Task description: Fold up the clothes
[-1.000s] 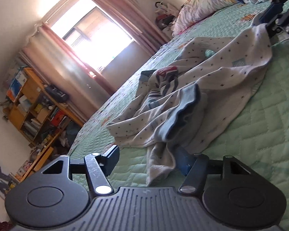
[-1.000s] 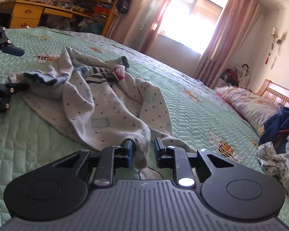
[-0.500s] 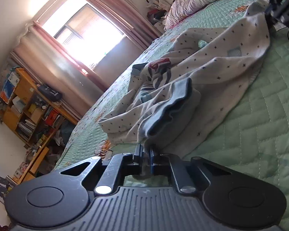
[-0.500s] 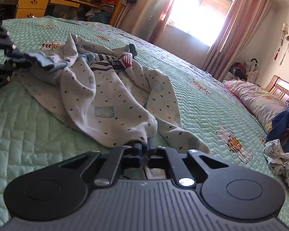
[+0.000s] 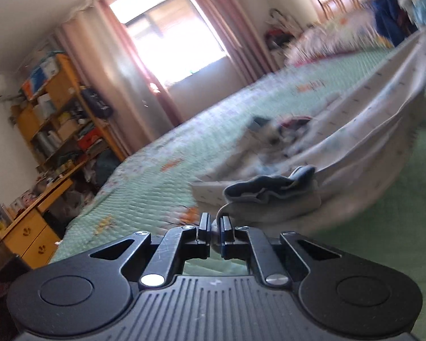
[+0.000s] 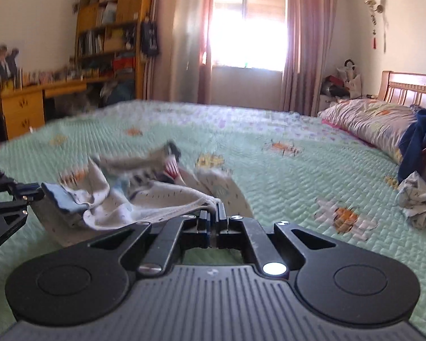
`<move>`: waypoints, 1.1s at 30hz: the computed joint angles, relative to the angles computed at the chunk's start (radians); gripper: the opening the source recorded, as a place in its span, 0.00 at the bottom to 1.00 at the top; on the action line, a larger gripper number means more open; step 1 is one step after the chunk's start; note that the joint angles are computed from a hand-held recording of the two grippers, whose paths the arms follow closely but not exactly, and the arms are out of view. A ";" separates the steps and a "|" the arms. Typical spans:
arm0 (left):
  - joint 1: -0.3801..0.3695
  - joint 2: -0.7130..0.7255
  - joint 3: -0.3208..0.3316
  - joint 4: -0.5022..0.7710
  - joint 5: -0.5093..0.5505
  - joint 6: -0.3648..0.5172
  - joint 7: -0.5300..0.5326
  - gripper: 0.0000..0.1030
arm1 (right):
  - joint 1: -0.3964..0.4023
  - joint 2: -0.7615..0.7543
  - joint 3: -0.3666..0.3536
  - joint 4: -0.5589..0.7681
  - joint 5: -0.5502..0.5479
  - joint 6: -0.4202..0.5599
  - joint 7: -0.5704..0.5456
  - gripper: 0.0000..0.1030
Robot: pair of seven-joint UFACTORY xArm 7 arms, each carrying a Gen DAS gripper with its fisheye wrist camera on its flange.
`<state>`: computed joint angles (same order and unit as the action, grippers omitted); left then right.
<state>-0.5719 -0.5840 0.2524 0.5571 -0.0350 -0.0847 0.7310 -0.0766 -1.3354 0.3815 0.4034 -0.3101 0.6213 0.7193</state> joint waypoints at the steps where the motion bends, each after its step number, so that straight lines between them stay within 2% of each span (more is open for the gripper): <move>1: 0.009 -0.038 0.000 0.003 -0.006 0.031 -0.009 0.06 | 0.008 -0.020 -0.006 0.020 0.007 0.026 0.001 0.03; 6: 0.089 -0.211 -0.021 -0.009 -0.066 0.232 -0.037 0.06 | 0.073 -0.105 -0.012 0.093 0.082 0.200 0.005 0.03; 10: 0.208 -0.260 -0.047 -0.103 -0.070 0.312 -0.019 0.07 | 0.186 -0.125 0.037 0.032 0.182 0.369 0.033 0.03; 15: 0.327 -0.290 -0.075 -0.177 -0.048 0.365 0.026 0.09 | 0.349 -0.098 0.095 -0.026 0.259 0.483 0.077 0.05; 16: 0.334 -0.309 -0.068 -0.179 -0.051 0.385 0.037 0.13 | 0.365 -0.110 0.096 -0.022 0.252 0.501 0.086 0.07; 18: 0.336 -0.352 -0.045 -0.177 -0.062 0.418 0.070 0.19 | 0.386 -0.155 0.090 -0.011 0.228 0.544 0.096 0.23; 19: 0.336 -0.375 -0.040 -0.180 -0.068 0.415 0.084 0.22 | 0.378 -0.186 0.080 -0.002 0.200 0.567 0.092 0.35; 21: 0.306 -0.426 -0.018 -0.187 -0.091 0.389 0.117 0.24 | 0.344 -0.240 0.055 0.015 0.147 0.587 0.078 0.40; 22: 0.283 -0.446 -0.012 -0.190 -0.104 0.369 0.129 0.31 | 0.322 -0.263 0.040 0.020 0.126 0.580 0.072 0.42; 24: 0.250 -0.461 -0.025 -0.192 -0.117 0.333 0.137 0.34 | 0.260 -0.284 0.001 0.018 0.091 0.543 0.065 0.58; 25: 0.232 -0.452 -0.031 -0.185 -0.122 0.324 0.135 0.34 | 0.225 -0.281 -0.015 0.013 0.077 0.536 0.058 0.73; 26: 0.215 -0.437 -0.037 -0.175 -0.128 0.315 0.131 0.34 | 0.189 -0.274 -0.030 0.008 0.062 0.530 0.052 0.79; 29: 0.186 -0.406 -0.066 -0.167 -0.138 0.302 0.103 0.34 | 0.122 -0.216 -0.073 -0.030 0.042 0.524 0.017 0.79; 33: 0.165 -0.400 -0.084 -0.178 -0.129 0.305 0.094 0.35 | 0.089 -0.185 -0.135 -0.113 0.097 0.421 0.072 0.79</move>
